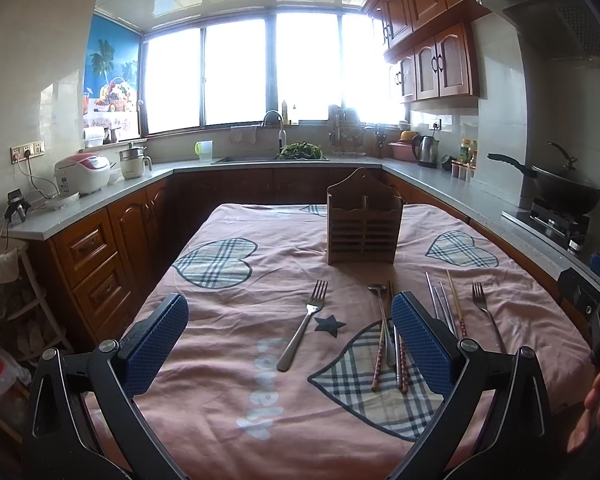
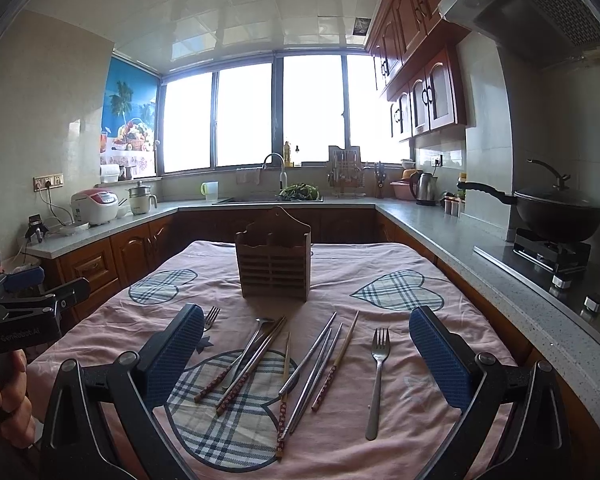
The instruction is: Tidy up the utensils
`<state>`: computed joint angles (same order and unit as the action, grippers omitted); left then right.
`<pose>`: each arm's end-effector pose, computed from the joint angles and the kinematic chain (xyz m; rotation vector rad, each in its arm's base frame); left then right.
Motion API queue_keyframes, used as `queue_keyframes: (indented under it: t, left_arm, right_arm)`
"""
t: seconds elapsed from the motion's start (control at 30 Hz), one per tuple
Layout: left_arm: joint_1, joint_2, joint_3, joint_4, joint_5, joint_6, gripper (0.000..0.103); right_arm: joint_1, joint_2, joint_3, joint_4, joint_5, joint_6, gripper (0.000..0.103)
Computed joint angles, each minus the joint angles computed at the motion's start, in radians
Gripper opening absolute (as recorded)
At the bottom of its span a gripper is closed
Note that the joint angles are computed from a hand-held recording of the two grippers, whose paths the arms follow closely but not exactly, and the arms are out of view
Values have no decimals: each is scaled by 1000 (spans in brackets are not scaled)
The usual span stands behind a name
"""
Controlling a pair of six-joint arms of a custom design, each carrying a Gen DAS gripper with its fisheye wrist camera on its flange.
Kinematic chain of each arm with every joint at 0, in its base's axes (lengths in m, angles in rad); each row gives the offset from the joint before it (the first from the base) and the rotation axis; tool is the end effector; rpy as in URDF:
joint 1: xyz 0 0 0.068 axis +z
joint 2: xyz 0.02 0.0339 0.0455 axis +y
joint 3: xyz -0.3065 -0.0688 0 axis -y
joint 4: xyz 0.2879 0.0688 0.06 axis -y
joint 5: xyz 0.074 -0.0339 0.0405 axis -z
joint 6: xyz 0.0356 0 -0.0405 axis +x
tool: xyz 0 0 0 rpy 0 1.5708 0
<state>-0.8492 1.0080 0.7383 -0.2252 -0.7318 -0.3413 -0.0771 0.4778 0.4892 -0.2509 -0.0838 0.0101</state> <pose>0.1753 -0.1632 0.3061 0.0564 1.9313 -0.0326 0.1412 -0.0079 0.2917 0.0193 1.8094 0.0282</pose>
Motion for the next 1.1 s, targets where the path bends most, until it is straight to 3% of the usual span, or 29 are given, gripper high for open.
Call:
queue_keyframes:
  t: [1.1]
  left_arm:
    - [-10, 9, 5, -3, -11, 0, 103]
  right_arm:
    - [11, -15, -2, -4, -4, 2, 103]
